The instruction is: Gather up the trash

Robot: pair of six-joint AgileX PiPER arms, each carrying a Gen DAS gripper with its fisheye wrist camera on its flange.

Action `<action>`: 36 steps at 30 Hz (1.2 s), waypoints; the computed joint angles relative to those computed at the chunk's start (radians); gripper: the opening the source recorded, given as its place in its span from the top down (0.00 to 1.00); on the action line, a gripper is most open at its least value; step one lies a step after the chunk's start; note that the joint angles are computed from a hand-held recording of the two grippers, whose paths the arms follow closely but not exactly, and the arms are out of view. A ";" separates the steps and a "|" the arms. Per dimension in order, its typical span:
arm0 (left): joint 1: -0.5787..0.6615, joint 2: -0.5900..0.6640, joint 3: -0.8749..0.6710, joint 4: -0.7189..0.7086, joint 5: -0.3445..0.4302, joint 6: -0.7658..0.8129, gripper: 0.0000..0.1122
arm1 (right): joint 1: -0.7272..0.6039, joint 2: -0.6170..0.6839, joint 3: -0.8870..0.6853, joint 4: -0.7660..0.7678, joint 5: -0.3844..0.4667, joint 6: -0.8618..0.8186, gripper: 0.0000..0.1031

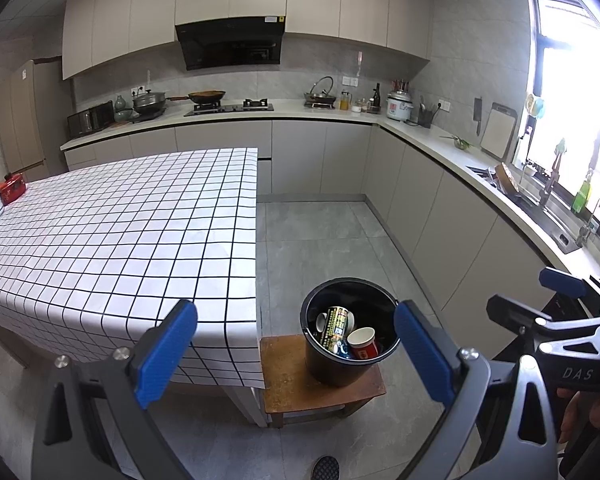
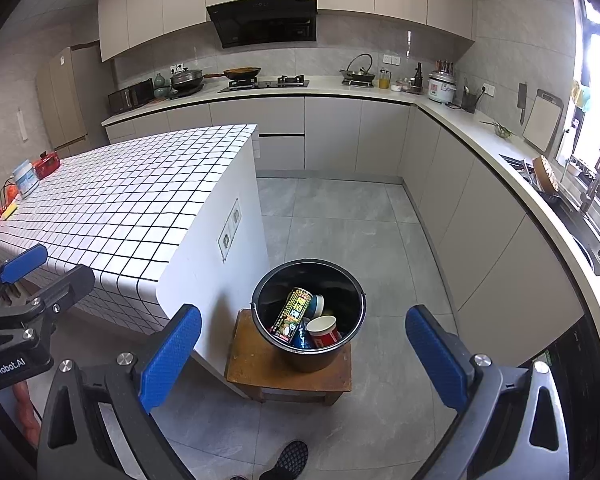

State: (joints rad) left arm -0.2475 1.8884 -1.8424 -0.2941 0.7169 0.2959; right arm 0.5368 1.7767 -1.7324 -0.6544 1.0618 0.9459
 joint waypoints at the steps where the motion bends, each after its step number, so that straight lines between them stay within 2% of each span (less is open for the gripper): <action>1: 0.000 0.002 -0.001 -0.001 0.000 0.001 0.11 | -0.001 0.001 -0.002 0.000 -0.001 -0.001 0.00; 36: 0.014 0.039 -0.060 -0.032 0.024 0.028 0.11 | -0.024 0.054 -0.077 0.028 0.007 -0.064 0.00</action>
